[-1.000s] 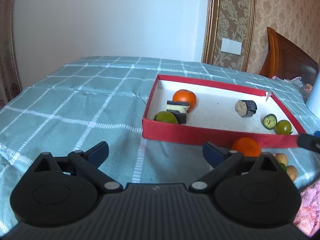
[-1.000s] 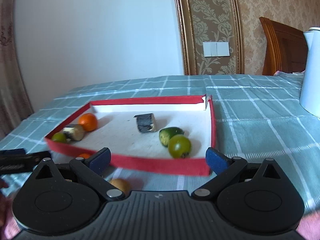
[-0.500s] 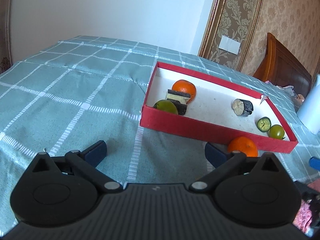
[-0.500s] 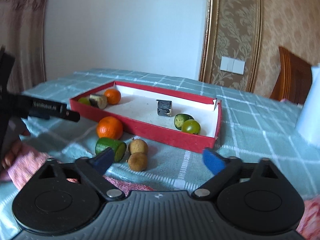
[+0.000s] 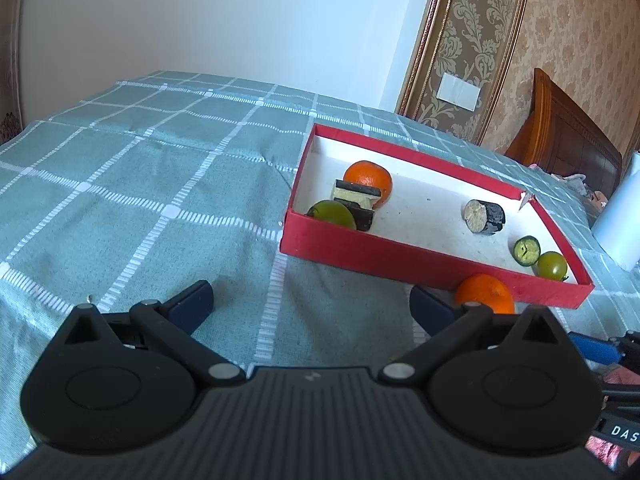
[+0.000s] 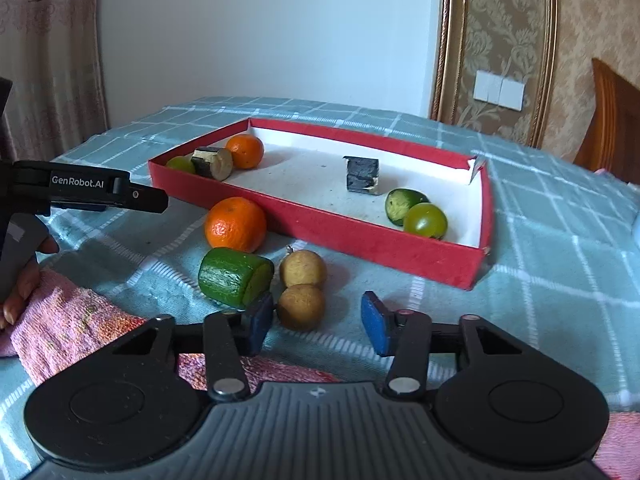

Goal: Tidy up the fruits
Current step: 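Move the right tool to the small brown round fruit and close on it, then carry the brown fruit into the red tray and open the right tool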

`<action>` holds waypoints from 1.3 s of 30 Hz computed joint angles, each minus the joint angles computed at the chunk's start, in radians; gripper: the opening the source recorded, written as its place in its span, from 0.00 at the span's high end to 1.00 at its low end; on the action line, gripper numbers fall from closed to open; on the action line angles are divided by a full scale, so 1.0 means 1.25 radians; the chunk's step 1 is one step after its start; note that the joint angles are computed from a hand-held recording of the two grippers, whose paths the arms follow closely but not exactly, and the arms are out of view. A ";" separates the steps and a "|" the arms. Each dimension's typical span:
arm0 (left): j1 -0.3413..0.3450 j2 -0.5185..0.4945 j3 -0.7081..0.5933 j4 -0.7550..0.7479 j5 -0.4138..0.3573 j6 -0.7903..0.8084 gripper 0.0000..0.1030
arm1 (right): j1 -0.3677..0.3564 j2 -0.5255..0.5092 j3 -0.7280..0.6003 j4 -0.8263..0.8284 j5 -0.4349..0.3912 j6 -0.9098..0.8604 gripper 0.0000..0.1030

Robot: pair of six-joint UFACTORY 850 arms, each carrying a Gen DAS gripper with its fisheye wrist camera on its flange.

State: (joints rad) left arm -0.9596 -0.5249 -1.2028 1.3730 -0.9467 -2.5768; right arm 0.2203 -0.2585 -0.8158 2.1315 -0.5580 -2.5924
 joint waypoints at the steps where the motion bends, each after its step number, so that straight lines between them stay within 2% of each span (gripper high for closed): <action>1: 0.000 0.000 0.001 0.001 0.000 -0.002 0.00 | 0.000 0.000 0.000 -0.006 -0.001 0.002 0.60; 3: 0.000 0.002 0.003 0.003 0.001 -0.005 0.00 | 0.001 0.000 0.001 -0.015 -0.004 0.005 0.67; 7: 0.000 0.002 0.003 0.004 0.001 -0.007 0.00 | 0.004 0.003 0.004 -0.012 -0.003 0.000 0.73; 18: -0.001 0.004 0.006 0.008 0.001 -0.012 0.00 | 0.000 0.009 0.011 0.000 -0.009 -0.005 0.73; 24: -0.001 0.004 0.007 0.009 0.001 -0.014 0.00 | -0.021 0.023 0.027 0.015 -0.042 -0.012 0.73; 31: -0.002 0.005 0.006 0.010 0.000 -0.017 0.00 | -0.037 0.028 0.013 0.026 -0.047 -0.003 0.73; 39: -0.002 0.007 0.008 0.014 0.000 -0.024 0.00 | -0.001 -0.002 -0.040 0.100 -0.018 -0.057 0.73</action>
